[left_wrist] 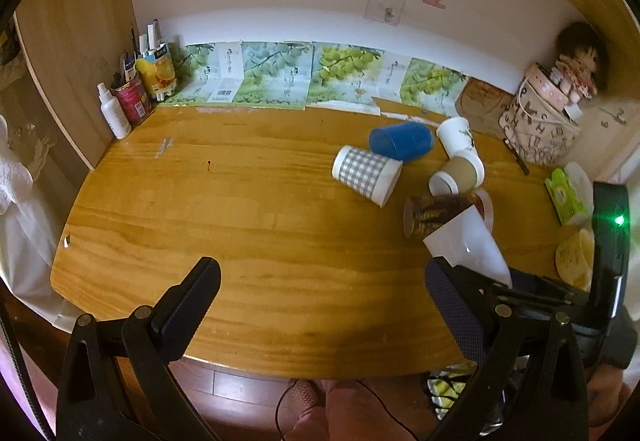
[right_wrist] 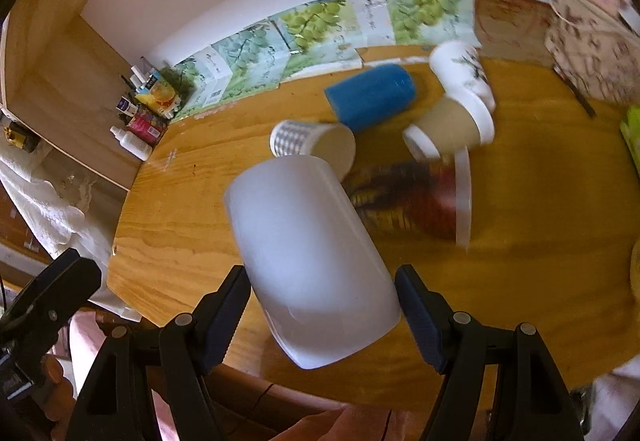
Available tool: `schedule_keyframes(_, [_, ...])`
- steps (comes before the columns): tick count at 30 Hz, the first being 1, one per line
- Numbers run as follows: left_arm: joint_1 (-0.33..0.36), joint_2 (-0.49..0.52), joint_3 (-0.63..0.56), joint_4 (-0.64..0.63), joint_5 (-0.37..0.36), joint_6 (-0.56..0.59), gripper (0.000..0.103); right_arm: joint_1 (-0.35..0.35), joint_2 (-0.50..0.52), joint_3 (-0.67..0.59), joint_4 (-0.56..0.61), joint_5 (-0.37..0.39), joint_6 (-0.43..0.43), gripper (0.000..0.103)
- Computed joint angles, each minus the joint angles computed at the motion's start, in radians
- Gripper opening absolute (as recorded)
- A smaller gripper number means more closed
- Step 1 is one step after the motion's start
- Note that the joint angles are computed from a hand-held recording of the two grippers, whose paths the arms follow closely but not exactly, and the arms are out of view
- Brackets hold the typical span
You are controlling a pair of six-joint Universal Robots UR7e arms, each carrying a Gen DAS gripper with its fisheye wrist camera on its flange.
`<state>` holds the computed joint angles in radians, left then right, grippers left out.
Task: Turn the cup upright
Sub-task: 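Lift the white cup with the right gripper and carry it toward the desk edge, then hold the white cup in the right gripper while the left tool approaches it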
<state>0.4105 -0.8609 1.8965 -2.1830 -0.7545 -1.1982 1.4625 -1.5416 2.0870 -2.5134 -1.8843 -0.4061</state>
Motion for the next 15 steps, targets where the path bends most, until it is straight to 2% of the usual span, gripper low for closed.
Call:
schedule_keyframes(11, [-0.023, -0.008, 0.055, -0.047, -0.074, 0.017, 0.102, -0.103, -0.056, 0.178, -0.181, 0.028, 0.101, 0.073])
schedule_keyframes(13, [-0.019, -0.006, 0.058, -0.043, -0.086, 0.018, 0.102, -0.123, -0.051, 0.202, -0.229, 0.030, 0.116, 0.068])
schedule_keyframes(15, [-0.014, -0.006, 0.064, -0.051, -0.099, 0.019, 0.102, -0.149, -0.058, 0.223, -0.270, 0.076, 0.119, 0.067])
